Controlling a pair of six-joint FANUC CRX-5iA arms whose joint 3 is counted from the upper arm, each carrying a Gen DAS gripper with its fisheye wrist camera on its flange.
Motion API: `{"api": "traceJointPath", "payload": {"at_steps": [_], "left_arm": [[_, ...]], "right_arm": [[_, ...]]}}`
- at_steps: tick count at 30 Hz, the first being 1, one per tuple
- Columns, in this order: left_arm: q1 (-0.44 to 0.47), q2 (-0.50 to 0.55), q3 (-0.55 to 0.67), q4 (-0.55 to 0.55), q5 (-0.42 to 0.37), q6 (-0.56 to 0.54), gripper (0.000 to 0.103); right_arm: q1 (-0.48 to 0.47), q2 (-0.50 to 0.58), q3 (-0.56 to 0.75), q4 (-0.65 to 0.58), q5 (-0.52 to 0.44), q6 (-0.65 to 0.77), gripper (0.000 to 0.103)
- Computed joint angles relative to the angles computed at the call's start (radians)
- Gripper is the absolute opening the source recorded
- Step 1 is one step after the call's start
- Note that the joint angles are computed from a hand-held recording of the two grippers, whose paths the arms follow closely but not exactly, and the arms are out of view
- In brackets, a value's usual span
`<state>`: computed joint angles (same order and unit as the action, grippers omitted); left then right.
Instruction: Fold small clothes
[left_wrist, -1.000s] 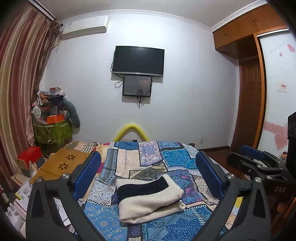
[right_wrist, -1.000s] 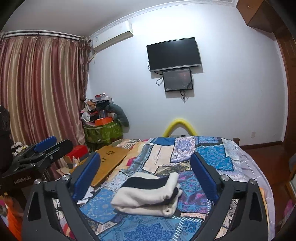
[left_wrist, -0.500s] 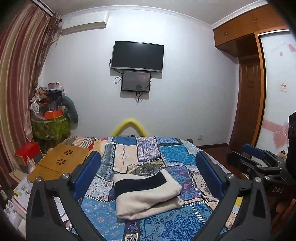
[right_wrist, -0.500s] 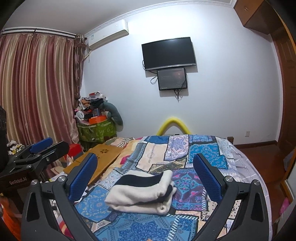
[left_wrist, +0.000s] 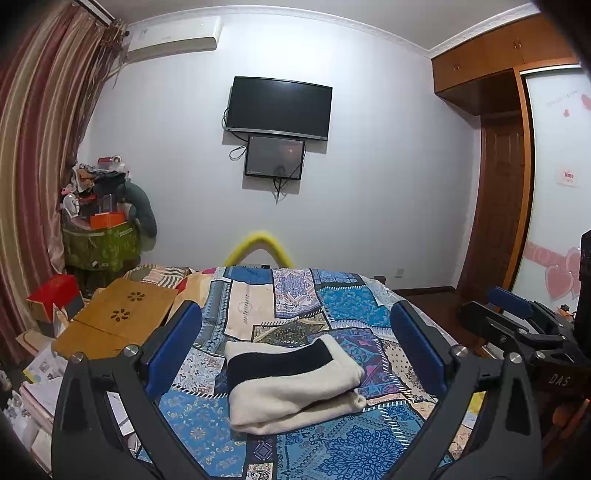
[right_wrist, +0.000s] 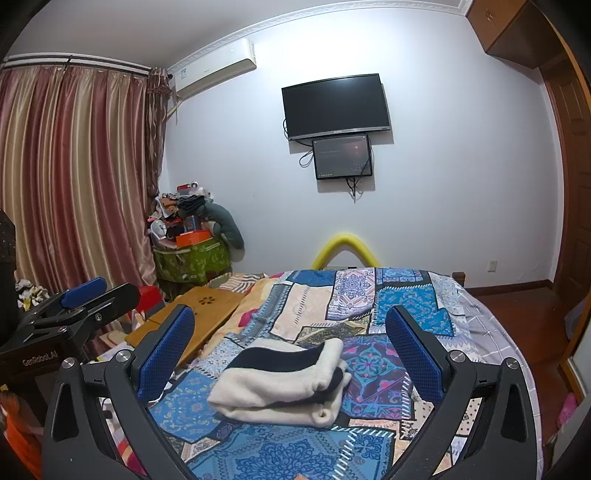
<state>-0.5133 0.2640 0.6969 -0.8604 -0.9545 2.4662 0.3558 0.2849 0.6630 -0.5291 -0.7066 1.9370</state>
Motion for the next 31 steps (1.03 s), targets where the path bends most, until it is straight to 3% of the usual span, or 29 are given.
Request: {"api": "traceJointPath", "payload": {"at_steps": [17,31], "left_arm": [[0.036,-0.008,-0.021,0.092,0.044,-0.048,0.103],[0.036,-0.006,-0.021,0.106,0.054,-0.06,0.103]], "right_arm": [[-0.001,0.001,0.002,0.003,-0.001,-0.008,0.103],[-0.003,0.006,0.01,0.007,-0.014,-0.016,0.103]]}}
